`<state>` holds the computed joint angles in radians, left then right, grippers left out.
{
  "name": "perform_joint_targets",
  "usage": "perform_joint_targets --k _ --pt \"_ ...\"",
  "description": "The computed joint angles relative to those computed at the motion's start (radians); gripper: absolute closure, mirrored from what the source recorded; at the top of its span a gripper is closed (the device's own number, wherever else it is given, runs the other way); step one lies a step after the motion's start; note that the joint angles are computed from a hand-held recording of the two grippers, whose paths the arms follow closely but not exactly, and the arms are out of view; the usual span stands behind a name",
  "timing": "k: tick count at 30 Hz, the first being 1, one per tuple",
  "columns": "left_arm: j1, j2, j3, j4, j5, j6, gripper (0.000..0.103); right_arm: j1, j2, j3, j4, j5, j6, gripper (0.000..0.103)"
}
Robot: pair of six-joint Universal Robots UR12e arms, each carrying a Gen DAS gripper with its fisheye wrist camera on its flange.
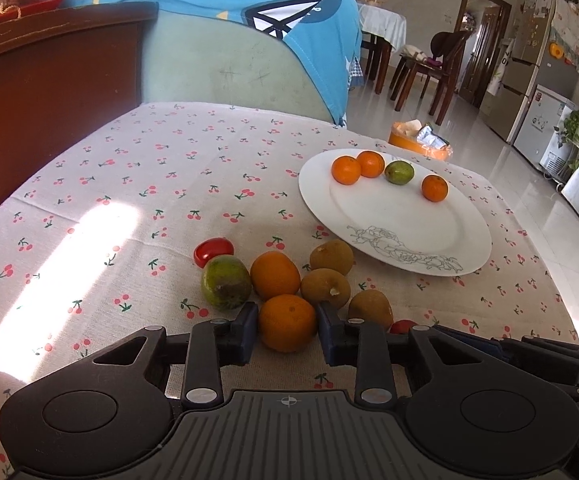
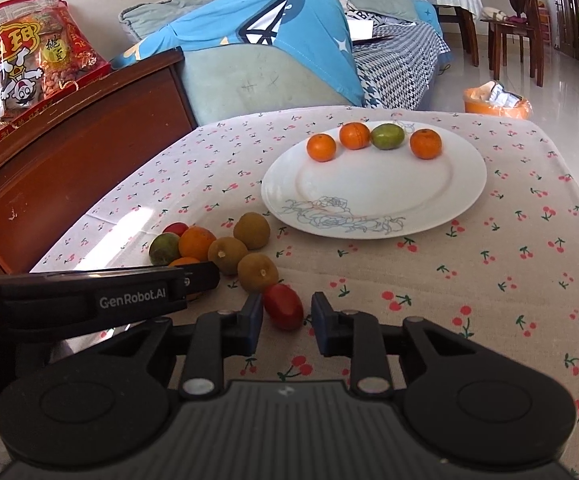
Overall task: Organize fruits
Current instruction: 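Move both tools back toward the remaining fruit, right tool toward a red tomato, then grasp the red tomato with the right tool while the left tool grasps a tangerine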
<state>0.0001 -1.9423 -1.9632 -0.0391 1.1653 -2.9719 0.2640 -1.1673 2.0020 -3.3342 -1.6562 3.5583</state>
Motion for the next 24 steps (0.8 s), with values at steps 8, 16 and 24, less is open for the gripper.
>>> perform_joint_targets --k 8,16,24 --pt "0.0 0.014 -0.014 0.014 0.013 0.004 0.074 -0.001 -0.008 0.004 0.004 0.009 0.001 0.083" --pt "0.015 0.043 -0.012 0.008 -0.029 -0.032 0.074 -0.012 -0.032 0.012 -0.027 0.014 0.018 0.083" --pt "0.01 0.034 0.064 -0.047 -0.072 -0.045 0.074 -0.07 -0.061 -0.012 0.015 0.043 0.053 0.083"
